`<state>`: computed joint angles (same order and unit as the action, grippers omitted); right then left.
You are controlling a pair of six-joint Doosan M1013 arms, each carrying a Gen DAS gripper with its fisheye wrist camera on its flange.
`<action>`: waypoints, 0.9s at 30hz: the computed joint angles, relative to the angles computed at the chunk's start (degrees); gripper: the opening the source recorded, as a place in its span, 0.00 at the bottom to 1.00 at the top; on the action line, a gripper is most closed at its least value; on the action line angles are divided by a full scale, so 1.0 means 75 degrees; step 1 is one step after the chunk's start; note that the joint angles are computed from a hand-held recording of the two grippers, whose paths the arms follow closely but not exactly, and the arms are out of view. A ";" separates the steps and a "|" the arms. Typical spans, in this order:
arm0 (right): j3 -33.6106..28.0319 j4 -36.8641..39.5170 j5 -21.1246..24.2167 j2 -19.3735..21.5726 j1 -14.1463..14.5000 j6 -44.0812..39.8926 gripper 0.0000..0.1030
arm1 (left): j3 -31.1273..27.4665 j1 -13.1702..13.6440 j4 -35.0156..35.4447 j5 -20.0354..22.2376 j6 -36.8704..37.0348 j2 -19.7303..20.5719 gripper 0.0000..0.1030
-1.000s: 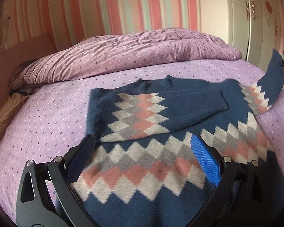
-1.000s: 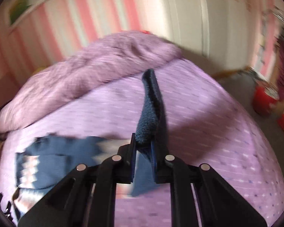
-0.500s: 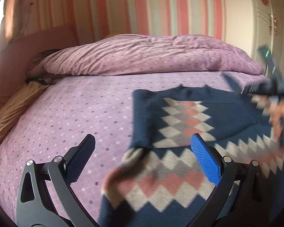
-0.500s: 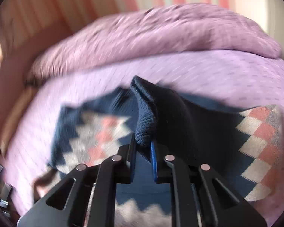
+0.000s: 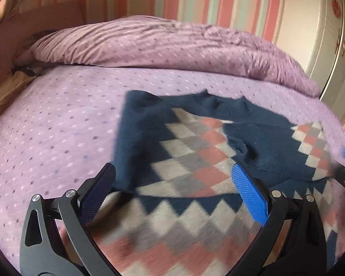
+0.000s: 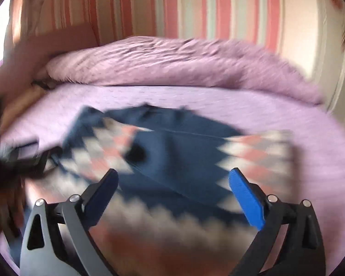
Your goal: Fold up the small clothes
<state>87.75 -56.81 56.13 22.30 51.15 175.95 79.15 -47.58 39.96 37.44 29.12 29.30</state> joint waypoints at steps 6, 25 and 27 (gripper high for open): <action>0.0982 -0.0062 0.1523 -0.0670 0.0870 0.1230 0.94 | -0.0665 -0.0352 0.0409 0.0250 0.0152 0.0636 0.97; 0.1590 -0.1068 0.1530 -0.1062 0.0973 0.2590 0.94 | -0.1937 -0.0280 -0.1386 0.0487 0.1384 0.1637 0.63; 0.1614 -0.0996 0.1531 -0.1068 0.0933 0.2583 0.94 | -0.2001 -0.0291 -0.1414 0.0462 0.1378 0.1675 0.53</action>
